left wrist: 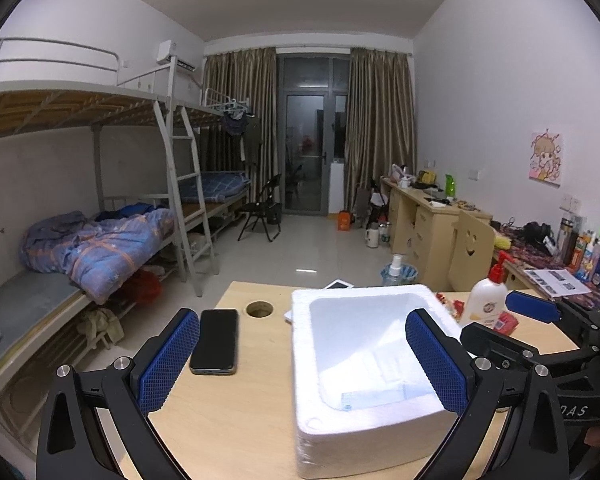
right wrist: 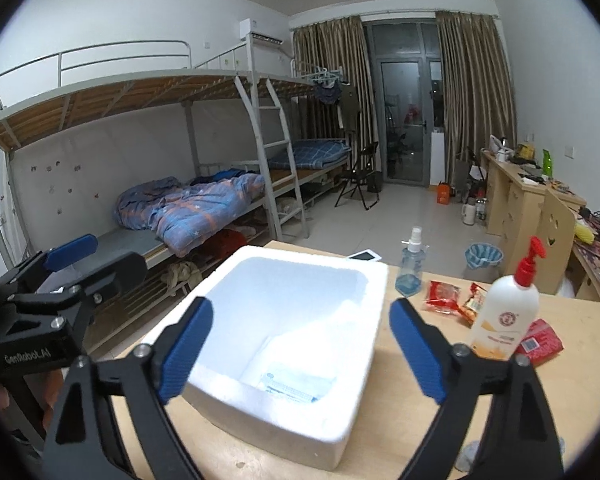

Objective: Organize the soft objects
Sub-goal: 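Withdraw both tools from the foam box back toward the desk, then move both tools toward the yellow foam net and tissue pack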

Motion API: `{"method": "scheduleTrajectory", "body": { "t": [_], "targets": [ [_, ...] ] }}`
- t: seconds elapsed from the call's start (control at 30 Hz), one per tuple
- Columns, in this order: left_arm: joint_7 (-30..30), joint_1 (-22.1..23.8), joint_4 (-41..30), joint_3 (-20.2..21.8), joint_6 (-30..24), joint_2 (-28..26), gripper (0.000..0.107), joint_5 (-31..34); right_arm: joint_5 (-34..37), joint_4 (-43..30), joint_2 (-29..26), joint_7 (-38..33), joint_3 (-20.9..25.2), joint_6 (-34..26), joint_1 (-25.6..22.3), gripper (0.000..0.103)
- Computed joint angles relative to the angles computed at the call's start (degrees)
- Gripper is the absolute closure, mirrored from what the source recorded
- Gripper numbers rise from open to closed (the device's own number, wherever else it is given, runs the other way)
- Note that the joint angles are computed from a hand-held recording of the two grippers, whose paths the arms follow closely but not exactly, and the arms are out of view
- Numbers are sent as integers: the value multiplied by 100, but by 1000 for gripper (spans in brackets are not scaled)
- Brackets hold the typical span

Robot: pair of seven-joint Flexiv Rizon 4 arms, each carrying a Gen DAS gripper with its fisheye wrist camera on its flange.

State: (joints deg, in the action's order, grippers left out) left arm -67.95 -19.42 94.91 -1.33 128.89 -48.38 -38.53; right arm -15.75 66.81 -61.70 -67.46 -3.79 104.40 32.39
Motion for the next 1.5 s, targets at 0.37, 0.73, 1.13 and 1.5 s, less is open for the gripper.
{"method": "scheduleTrajectory", "body": {
  "t": [0.37,0.73,1.13,1.5],
  "targets": [
    [-176,-66,172,-142,206,73,4,365,1019,837,370,-53,-1048,453,677,3],
    [-822,44,752,-337,1138,84,4,977,1875,1503,529,-773,-1202,1264,970,1],
    [-1314,147,981,-538,2118,-554,4,1606,2778,1752,309,-1698,-992,1676,1130,0],
    [-1424,180,970,-629,2155,-705,4,1744,3108,2024,283,-2004,-623,2041,1049,0]
  ]
}}
